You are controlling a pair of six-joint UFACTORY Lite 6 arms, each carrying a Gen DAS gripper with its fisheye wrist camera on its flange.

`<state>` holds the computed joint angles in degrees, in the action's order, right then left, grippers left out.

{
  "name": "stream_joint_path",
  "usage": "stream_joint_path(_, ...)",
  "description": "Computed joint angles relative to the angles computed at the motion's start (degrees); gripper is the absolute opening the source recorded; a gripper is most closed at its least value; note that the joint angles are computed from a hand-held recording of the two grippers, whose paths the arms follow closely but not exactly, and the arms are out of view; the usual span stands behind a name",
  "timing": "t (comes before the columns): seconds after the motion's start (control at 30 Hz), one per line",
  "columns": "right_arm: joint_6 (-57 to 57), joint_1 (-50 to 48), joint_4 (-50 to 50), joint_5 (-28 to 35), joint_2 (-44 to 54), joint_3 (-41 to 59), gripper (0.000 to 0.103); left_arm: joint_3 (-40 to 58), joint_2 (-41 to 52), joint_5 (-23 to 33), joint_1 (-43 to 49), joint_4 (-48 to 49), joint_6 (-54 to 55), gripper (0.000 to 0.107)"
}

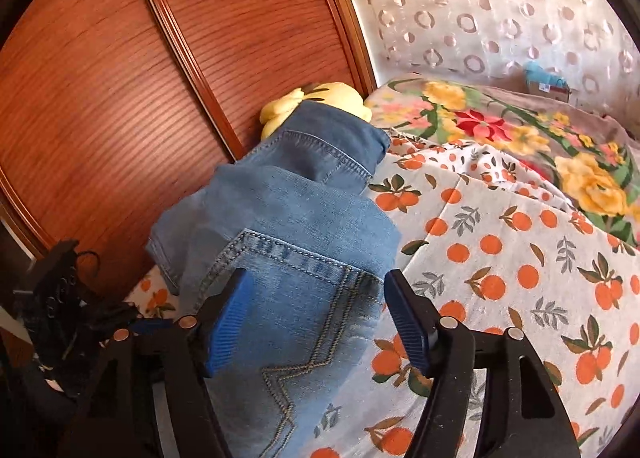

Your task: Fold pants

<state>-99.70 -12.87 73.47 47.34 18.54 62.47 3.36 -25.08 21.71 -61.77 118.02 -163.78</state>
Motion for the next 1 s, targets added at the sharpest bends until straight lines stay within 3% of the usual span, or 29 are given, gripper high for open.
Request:
stream_joint_path(0.13,3.53,0.22,-1.42,-0.04,3.66,3.48,0.086,-0.12,-0.2,0.35,-0.62,-1.15,0.64,0.054)
stream_joint_path(0.23,6.59,0.6,-2.14,1.41,7.5,7.01,0.089,-0.03,-0.14,0.88,-1.84,-3.14,1.65,0.054)
stream_joint_path(0.63,10.68,2.76,-3.93,7.51,19.63,17.76,0.091,0.6,1.05,2.74,-4.61,-6.56,2.65,0.054)
stream_joint_path(0.7,9.54,3.58,-3.91,5.52,19.14,17.17,0.091,0.38,0.8,2.74,-4.71,-6.56,2.48,0.054)
stream_joint_path(0.8,14.61,3.91,-6.36,7.95,24.4,23.35,0.091,0.15,0.06,2.04,-4.16,-6.69,2.65,0.054)
stream_joint_path(0.83,15.5,4.03,-6.85,8.55,26.04,25.06,0.089,0.11,-0.1,1.87,-4.05,-6.8,2.63,0.054)
stream_joint_path(0.9,14.99,4.55,-7.05,8.86,27.17,25.72,0.074,-0.15,-0.52,2.09,-4.51,-7.94,2.46,0.054)
stream_joint_path(0.93,11.59,4.66,-5.23,7.28,25.42,23.29,0.057,-0.43,-0.83,1.95,-4.26,-7.33,1.53,0.054)
stream_joint_path(1.0,7.81,4.51,-3.33,6.0,22.34,19.74,0.045,-0.64,-1.15,1.64,-4.19,-6.91,0.41,0.054)
